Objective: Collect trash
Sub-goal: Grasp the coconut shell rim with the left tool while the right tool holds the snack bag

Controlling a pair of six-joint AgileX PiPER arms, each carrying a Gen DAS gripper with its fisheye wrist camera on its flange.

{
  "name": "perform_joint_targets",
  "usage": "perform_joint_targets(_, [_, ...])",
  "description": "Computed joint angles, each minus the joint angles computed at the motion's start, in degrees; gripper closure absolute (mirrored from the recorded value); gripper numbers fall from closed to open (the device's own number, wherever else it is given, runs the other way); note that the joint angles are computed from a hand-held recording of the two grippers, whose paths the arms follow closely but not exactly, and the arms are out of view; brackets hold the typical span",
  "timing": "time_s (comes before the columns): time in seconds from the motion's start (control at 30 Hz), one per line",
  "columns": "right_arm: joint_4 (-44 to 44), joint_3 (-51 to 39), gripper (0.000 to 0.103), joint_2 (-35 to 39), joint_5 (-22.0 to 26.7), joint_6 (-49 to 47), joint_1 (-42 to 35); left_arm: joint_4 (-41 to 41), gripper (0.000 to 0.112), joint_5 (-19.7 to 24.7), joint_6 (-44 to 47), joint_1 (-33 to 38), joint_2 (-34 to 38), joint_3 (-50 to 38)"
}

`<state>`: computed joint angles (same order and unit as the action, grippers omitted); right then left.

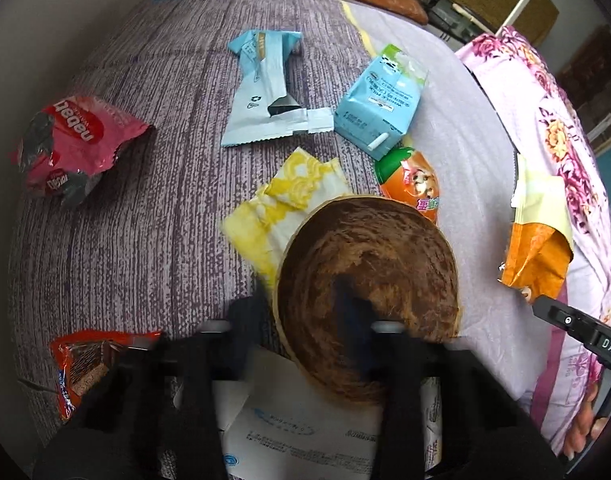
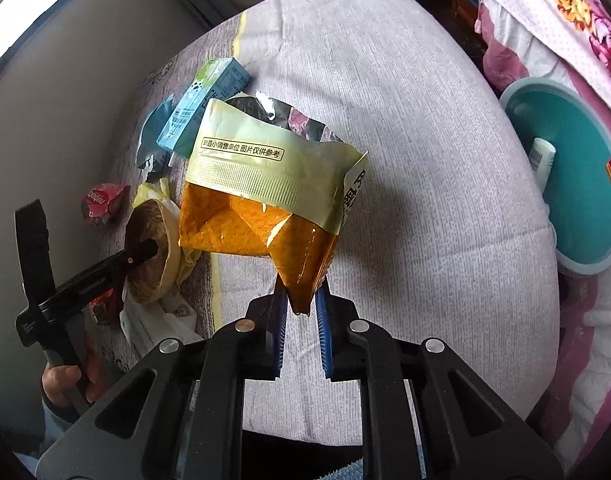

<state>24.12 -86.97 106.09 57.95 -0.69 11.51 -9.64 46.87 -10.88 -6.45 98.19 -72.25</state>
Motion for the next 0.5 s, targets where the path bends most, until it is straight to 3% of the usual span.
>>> perform_joint_targets(0.13, [0.0,0.1,0.09,-0.4,-0.3,-0.4,-0.6,1.7,0.103,-1.3,-1.5,-1.3,-1.1,-0.7])
perform_joint_targets(0.5, [1.1,0.7,0.09,-1.8,-1.1,-1.9,-3.3,3.8,0.105,-1.0,-2.0,-3.7,-5.8,-1.4])
